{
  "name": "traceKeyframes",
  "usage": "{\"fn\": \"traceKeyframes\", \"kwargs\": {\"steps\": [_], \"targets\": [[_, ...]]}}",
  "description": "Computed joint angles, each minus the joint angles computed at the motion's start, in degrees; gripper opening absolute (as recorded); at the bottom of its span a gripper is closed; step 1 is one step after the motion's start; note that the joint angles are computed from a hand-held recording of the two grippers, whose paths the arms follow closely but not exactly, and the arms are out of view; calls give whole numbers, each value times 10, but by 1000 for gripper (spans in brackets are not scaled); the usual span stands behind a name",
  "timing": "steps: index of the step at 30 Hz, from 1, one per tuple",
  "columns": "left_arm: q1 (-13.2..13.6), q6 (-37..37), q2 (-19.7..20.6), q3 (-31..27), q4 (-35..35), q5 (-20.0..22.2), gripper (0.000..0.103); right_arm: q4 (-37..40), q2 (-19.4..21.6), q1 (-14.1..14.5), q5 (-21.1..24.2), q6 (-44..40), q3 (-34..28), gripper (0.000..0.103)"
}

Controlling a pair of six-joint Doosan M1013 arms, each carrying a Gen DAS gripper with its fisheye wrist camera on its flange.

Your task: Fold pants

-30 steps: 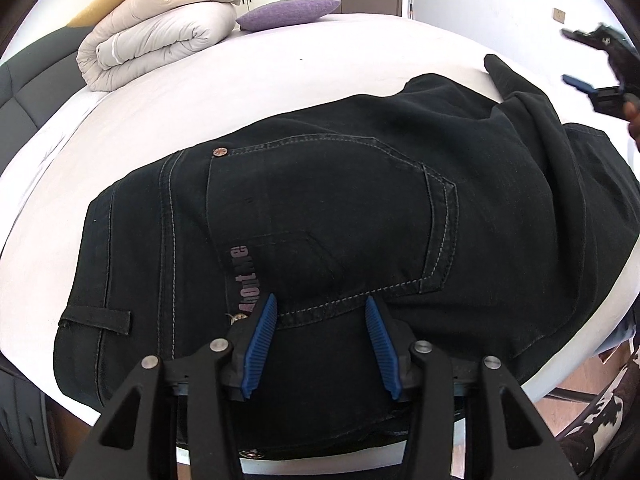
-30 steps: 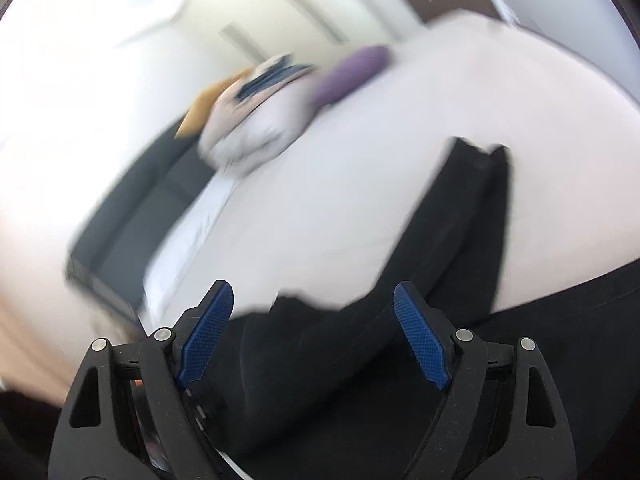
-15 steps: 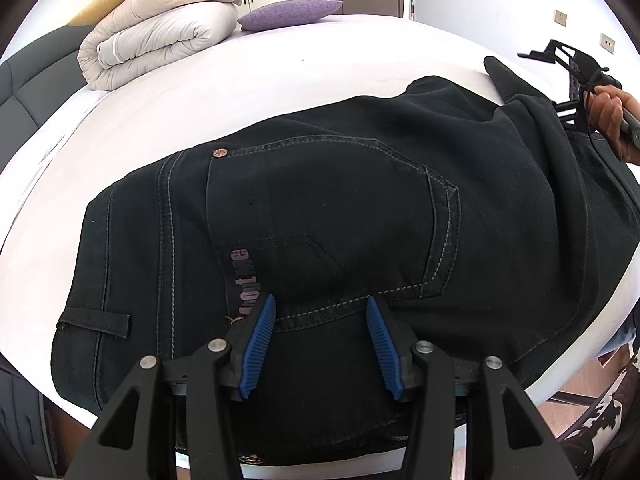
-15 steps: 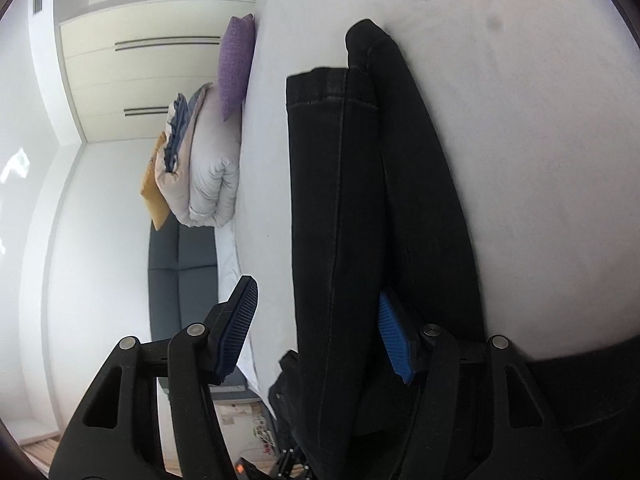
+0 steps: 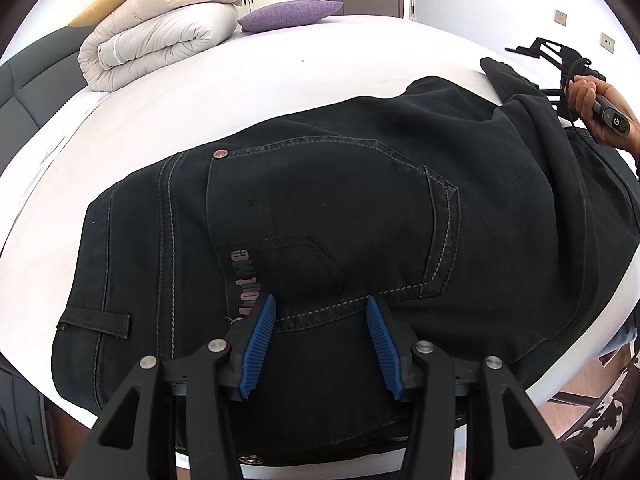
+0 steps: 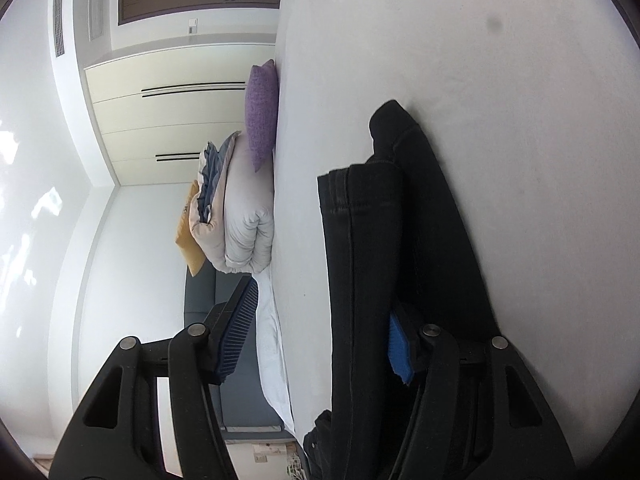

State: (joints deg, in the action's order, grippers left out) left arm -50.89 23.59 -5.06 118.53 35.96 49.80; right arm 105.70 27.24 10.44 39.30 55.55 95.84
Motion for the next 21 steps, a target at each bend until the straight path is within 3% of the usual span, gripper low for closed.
{"fn": "traceKeyframes", "kwargs": {"steps": [3, 5, 12, 19, 21], "targets": [[-1, 0, 1, -1, 2, 3, 51, -97, 1, 3, -23, 38, -27, 12], [-2, -1, 3, -2, 3, 5, 51, -135, -7, 4, -50, 49, -31, 6], [-4, -7, 4, -2, 10, 5, 51, -203, -108, -14, -139, 38, 31, 2], [-6, -17, 4, -2, 14, 5, 51, -208, -247, -49, -208, 70, 171, 2], [-4, -22, 2, -1, 11, 0, 51, -245, -281, -58, -223, 113, 211, 2]]}}
